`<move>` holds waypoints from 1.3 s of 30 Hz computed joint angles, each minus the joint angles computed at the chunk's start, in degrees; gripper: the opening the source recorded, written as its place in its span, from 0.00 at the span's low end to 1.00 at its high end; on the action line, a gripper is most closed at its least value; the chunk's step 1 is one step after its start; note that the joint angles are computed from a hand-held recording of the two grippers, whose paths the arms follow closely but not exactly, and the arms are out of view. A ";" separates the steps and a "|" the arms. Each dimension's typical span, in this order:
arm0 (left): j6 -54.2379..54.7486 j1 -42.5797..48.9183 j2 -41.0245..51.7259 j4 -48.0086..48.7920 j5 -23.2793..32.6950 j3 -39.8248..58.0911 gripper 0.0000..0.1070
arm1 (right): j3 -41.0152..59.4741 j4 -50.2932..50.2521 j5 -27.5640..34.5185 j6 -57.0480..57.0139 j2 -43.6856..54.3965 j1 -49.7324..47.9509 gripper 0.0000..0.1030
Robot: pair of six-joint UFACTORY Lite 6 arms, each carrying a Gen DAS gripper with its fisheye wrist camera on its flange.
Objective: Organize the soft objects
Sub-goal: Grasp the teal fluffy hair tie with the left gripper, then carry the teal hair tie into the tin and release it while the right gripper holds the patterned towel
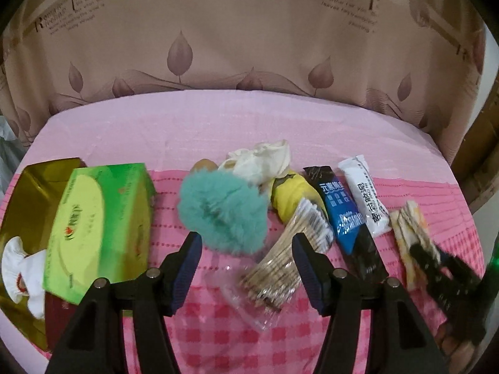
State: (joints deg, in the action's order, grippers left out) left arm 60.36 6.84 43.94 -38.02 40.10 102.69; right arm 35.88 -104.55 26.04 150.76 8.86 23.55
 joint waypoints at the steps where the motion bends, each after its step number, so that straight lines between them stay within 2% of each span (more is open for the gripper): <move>1: -1.67 -0.61 0.97 1.21 -0.49 1.36 0.58 | -0.21 -1.60 -0.32 1.46 -0.09 -0.29 0.36; 6: -14.20 -3.92 7.76 10.76 -2.15 10.38 0.58 | -1.38 -10.21 -2.09 9.69 -0.24 -2.30 0.36; 10: -19.75 -4.28 14.52 14.08 1.58 19.62 0.57 | -1.74 -14.35 -3.13 13.68 -0.44 -3.23 0.37; 11: -19.81 -4.03 15.47 13.83 2.66 20.88 0.55 | -1.36 -14.54 -3.31 14.05 0.00 -3.24 0.37; 12: -19.34 -3.82 16.29 13.11 3.42 21.94 0.48 | -1.54 -15.66 -3.47 15.13 -0.10 -3.49 0.37; 13: -19.11 -3.58 17.08 12.71 3.98 23.07 0.27 | -2.19 -17.34 -3.52 16.49 -0.42 -3.95 0.37; 14: -19.67 -3.44 17.82 13.51 4.82 24.31 0.17 | -2.14 -17.79 -3.55 16.78 -0.31 -4.12 0.37; 16: -19.29 -2.94 18.66 13.57 6.22 25.76 0.16 | -2.40 -18.46 -3.54 17.27 -0.39 -4.30 0.37; 19: -14.47 -2.04 13.35 10.79 2.82 17.95 0.15 | -2.48 -19.15 -3.59 17.92 -0.38 -4.41 0.37; 30: -2.13 2.03 1.85 3.44 5.48 6.05 0.14 | -2.34 -18.80 -3.60 17.69 -0.30 -4.29 0.38; 39: 1.28 6.18 -1.96 2.35 8.18 6.46 0.14 | -2.16 -18.59 -3.66 17.53 -0.23 -4.26 0.38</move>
State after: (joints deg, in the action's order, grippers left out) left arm 61.64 13.03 41.98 -35.67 48.28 109.14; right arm 33.73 -123.14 22.38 168.28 8.63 19.29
